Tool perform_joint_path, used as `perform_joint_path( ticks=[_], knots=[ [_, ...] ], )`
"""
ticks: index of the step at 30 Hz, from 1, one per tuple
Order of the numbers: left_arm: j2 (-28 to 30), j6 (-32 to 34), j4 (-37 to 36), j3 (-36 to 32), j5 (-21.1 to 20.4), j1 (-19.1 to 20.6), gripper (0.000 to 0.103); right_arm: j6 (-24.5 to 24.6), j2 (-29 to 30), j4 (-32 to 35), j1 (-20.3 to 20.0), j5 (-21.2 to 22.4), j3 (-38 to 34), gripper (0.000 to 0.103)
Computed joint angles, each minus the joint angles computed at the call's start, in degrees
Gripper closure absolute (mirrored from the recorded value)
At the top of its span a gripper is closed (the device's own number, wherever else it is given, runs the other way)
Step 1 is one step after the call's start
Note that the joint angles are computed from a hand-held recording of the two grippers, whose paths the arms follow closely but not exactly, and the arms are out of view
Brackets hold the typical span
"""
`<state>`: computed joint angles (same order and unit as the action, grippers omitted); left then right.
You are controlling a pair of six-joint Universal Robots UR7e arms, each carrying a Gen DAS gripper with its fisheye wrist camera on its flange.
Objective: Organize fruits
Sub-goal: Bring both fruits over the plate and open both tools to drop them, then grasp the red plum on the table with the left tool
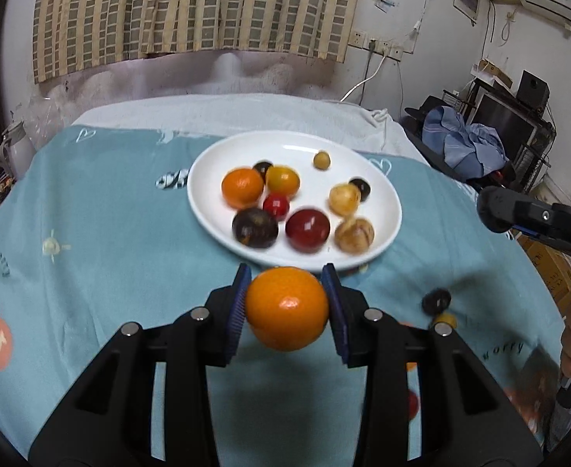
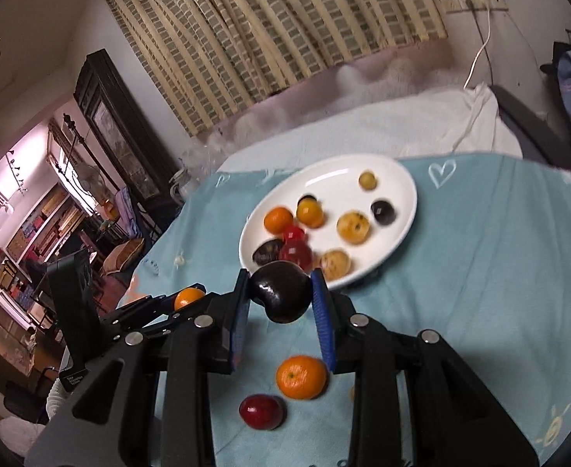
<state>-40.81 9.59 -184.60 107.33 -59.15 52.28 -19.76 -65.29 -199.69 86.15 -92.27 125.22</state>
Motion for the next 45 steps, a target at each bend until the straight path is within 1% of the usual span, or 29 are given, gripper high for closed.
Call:
perform_joint_path(
  ticks=[2, 5, 7, 12, 15, 17, 18, 20, 21, 22, 23, 26, 28, 29, 31, 34, 36, 39, 42, 43, 45],
  knots=[
    [1.0, -0.2, 1.8, -3.1, -0.1, 0.1, 0.065, 0.0, 0.3, 2.0, 0.5, -1.2, -2.7, 0.071],
    [4.1, -0.4, 4.6, -9.3, 0.2, 0.3, 0.065, 1.1, 2.6, 4.3, 0.4, -2.2, -7.7, 0.071],
    [6.8, -0.3, 6.8, -13.8, 0.2, 0.5, 0.065, 2.0, 5.2, 5.8, 0.0, -3.6, -11.8, 0.071],
    [12.5, 0.9, 11.7, -21.3, 0.2, 1.1, 0.065, 2.5, 11.2, 9.1, -1.2, -7.5, -20.3, 0.071],
    [15.3, 1.2, 14.3, -24.7, 0.4, 1.7, 0.064, 3.1, 14.0, 12.1, -2.0, -8.2, -24.8, 0.071],
    [16.4, 1.4, 14.3, -25.9, 0.4, 1.9, 0.064, 3.5, 15.0, 13.2, -2.7, -7.6, -26.4, 0.069],
    [16.7, 1.4, 14.3, -26.2, 0.3, 2.1, 0.062, 3.9, 15.5, 14.1, -2.9, -7.2, -27.2, 0.069],
    [16.9, 1.1, 14.3, -26.5, 0.0, 2.3, 0.053, 4.5, 16.1, 14.8, -3.2, -6.9, -28.2, 0.061],
    [16.9, 1.1, 14.2, -26.5, -0.1, 2.3, 0.053, 4.3, 16.2, 14.2, -3.5, -6.1, -28.0, 0.052],
    [16.8, 1.0, 14.2, -26.6, -0.2, 2.4, 0.053, 4.1, 16.2, 13.7, -3.5, -5.8, -27.7, 0.049],
    [16.6, 0.9, 14.2, -26.5, -0.3, 2.4, 0.053, 3.9, 15.9, 13.3, -3.5, -5.3, -27.1, 0.049],
    [15.2, 0.3, 12.4, -24.8, -0.1, 2.2, 0.052, 4.5, 13.7, 11.6, -3.5, -2.2, -24.6, 0.049],
    [13.7, 0.0, 10.8, -22.8, 0.2, 1.7, 0.048, 4.5, 11.5, 10.6, -3.0, -0.8, -22.1, 0.048],
    [12.8, -0.1, 9.8, -21.5, 0.4, 1.4, 0.046, 4.5, 10.5, 10.5, -2.6, -0.6, -21.2, 0.048],
    [10.9, 0.1, 7.9, -18.6, 0.9, 0.6, 0.045, 4.1, 8.5, 10.4, -1.7, -0.8, -19.0, 0.044],
    [7.5, 1.1, 3.9, -12.0, 1.9, -0.9, 0.045, 2.1, 4.8, 6.6, -0.5, -1.8, -13.1, 0.044],
    [5.1, 1.6, 1.1, -6.9, 2.7, -2.0, 0.042, 1.2, 2.4, 3.8, -0.2, -2.1, -8.8, 0.044],
    [2.4, 2.1, -2.7, 1.1, 3.4, -3.5, 0.038, 1.3, -0.5, 0.1, -1.4, -0.8, -2.4, 0.044],
    [1.2, 2.7, -5.2, 7.2, 2.3, -3.9, 0.035, 2.4, -2.1, -3.3, -4.5, 2.6, 2.8, 0.044],
    [1.3, 2.7, -6.1, 9.1, 2.5, -4.1, 0.034, 3.0, -2.3, -4.1, -5.8, 3.7, 4.2, 0.044],
    [1.8, 2.7, -7.1, 11.1, 3.2, -4.2, 0.034, 4.1, -2.7, -3.8, -6.9, 4.0, 5.2, 0.044]
  ],
)
